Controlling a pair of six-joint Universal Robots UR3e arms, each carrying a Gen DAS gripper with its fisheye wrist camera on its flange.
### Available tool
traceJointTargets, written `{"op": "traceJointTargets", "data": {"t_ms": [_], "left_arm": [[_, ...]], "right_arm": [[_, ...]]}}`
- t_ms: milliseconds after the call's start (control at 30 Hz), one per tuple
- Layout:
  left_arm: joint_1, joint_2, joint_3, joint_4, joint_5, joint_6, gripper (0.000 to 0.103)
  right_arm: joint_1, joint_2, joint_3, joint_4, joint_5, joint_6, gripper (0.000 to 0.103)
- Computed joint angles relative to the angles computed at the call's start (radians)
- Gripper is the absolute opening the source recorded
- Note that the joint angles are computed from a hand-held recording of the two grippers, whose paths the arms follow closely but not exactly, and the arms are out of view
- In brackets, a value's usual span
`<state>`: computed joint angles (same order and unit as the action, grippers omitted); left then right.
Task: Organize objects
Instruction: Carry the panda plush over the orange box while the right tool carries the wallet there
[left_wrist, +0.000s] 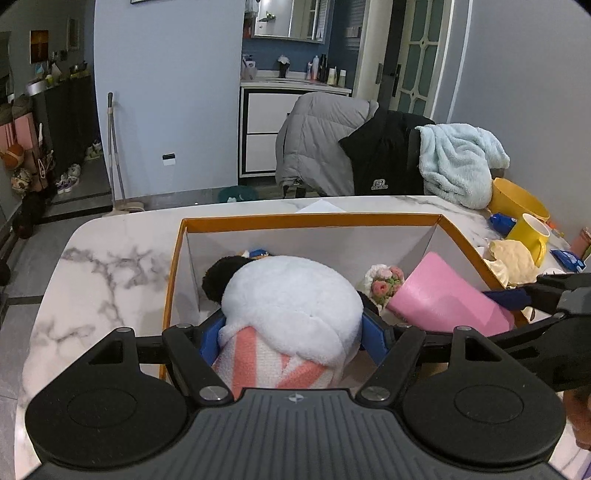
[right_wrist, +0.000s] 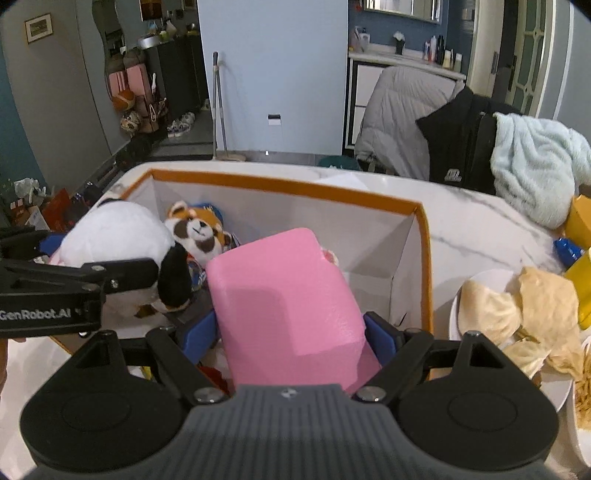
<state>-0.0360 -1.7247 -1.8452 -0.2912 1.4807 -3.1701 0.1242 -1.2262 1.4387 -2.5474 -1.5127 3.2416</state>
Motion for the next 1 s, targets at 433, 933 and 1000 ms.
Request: {"op": "traceJointTargets", "data": {"t_ms": [433,933,1000], "left_arm": [[-0.057,-0.026,0.036,-0.037,0.022,-0.019,0.086],[-0.113,-0.077,0.062,-0.006,0.114,-0.046,0.086],[-0.116,-0.079,0.062,-0.004,0.118,-0.047,0.086]], "right_arm": [[0.015,0.023,-0.001,0.024,-0.021,-0.008,0.085],[0.033,0.072,-0.055,0.056,-0.054,-0.004,0.086],[0.041,0.081,-0.064,0.055,-0.071,-0.006,0.086]]}}
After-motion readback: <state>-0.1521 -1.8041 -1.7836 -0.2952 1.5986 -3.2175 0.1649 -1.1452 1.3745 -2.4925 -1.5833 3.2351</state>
